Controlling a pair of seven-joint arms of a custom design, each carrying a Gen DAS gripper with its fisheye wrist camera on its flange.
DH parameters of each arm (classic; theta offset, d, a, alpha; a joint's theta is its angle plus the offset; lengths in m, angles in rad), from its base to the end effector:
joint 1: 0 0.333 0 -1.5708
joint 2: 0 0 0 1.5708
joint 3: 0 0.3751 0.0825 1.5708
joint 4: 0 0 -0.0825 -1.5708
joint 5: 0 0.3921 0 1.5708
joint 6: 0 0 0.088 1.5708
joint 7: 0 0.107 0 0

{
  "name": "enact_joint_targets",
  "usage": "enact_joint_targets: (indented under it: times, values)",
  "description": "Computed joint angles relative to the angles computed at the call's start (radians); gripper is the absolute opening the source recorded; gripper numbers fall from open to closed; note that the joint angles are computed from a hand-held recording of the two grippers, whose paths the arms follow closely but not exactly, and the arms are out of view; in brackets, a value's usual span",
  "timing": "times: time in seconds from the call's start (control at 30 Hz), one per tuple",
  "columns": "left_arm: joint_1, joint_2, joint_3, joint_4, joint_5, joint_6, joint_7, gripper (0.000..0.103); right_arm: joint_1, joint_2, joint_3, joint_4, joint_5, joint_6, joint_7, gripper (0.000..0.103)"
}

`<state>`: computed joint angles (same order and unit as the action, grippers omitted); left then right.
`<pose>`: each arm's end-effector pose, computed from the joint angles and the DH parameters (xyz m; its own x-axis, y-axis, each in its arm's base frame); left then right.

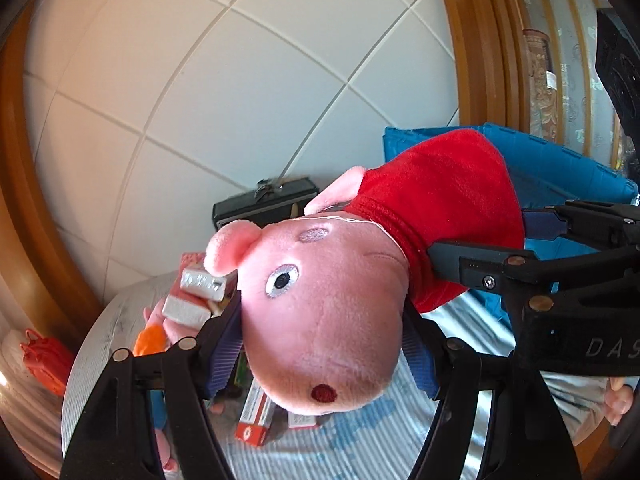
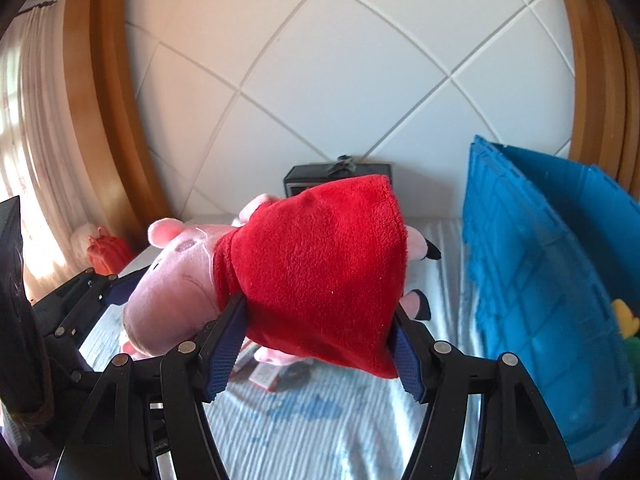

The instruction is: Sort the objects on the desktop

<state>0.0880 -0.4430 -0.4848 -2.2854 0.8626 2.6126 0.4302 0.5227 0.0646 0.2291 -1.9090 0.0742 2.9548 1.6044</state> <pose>0.4076 -0.2340 0.6283 0.1659 -0.9771 -0.1332 -0.5096 0.0307 -0.8599 0.4718 0.4279 0.6386 0.6429 -0.7579 -0.1107 -0.4844 -0.2905 -0.8252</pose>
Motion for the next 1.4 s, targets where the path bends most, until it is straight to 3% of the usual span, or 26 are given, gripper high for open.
enact_joint_targets:
  times: [0.13,0.17,0.23,0.3,0.33,0.37,0.4,0.53,0.6,0.67,0.83,0.87,0.93,1.0,1.13,1.27,1.4]
  values:
    - [0.021,0.127,-0.082,0.179,0.129,-0.026,-0.060,0.070,-0.040,-0.051,-0.044,-0.013,-0.018,0.008,-0.015,0.061]
    - [0.016,0.167,-0.100,0.230,0.165,-0.042,-0.062,0.070,-0.050,-0.061,-0.054,-0.012,0.020,0.007,-0.055,0.058]
    - [0.004,0.259,-0.142,0.340,0.247,-0.095,-0.083,0.070,-0.064,-0.070,-0.070,0.011,0.244,-0.016,-0.254,0.048]
    - [-0.013,0.363,-0.174,0.453,0.287,-0.123,-0.070,0.065,-0.082,-0.076,-0.092,0.027,0.311,-0.017,-0.316,0.039]
    - [-0.052,0.426,-0.169,0.519,0.319,-0.154,-0.068,0.064,-0.094,-0.083,-0.104,0.026,0.323,-0.006,-0.325,0.038]
    - [-0.087,0.492,-0.187,0.593,0.402,-0.240,-0.078,0.064,-0.111,-0.082,-0.116,0.032,0.278,0.002,-0.280,0.038]
    - [-0.124,0.548,-0.190,0.653,0.460,-0.278,-0.060,0.064,-0.128,-0.100,-0.126,0.013,0.239,0.013,-0.238,0.038]
    - [-0.233,0.728,-0.177,0.869,0.416,-0.337,0.092,0.064,-0.174,-0.102,-0.163,0.026,0.192,-0.006,-0.176,0.038]
    - [-0.295,0.766,-0.150,0.928,0.432,-0.408,0.110,0.064,-0.190,-0.101,-0.173,0.025,0.199,-0.015,-0.160,0.038]
    - [-0.309,0.767,-0.125,0.933,0.407,-0.416,0.111,0.064,-0.203,-0.098,-0.177,0.017,0.180,-0.022,-0.137,0.038]
    - [-0.267,0.618,-0.054,0.738,0.285,-0.361,0.015,0.066,-0.200,-0.098,-0.167,-0.014,0.279,-0.062,-0.225,0.040]
    - [-0.256,0.577,-0.035,0.682,0.260,-0.336,-0.010,0.070,-0.190,-0.107,-0.162,-0.027,0.310,-0.060,-0.255,0.043]
    - [-0.246,0.502,0.004,0.577,0.206,-0.314,-0.053,0.073,-0.160,-0.118,-0.152,-0.049,0.370,-0.045,-0.320,0.053]
    - [-0.241,0.422,0.050,0.461,0.139,-0.287,-0.080,0.073,-0.122,-0.124,-0.144,-0.059,0.435,-0.038,-0.396,0.080]
    - [-0.257,0.279,0.144,0.241,0.032,-0.259,-0.131,0.073,-0.041,-0.128,-0.119,-0.068,0.552,-0.024,-0.543,0.101]
    - [-0.236,0.170,0.188,0.054,-0.100,-0.211,-0.159,0.073,0.018,-0.095,-0.089,-0.049,0.687,-0.053,-0.677,0.103]
    - [-0.230,0.115,0.211,-0.090,-0.238,-0.117,-0.068,0.073,0.015,-0.026,-0.047,-0.053,0.530,-0.147,-0.510,0.103]
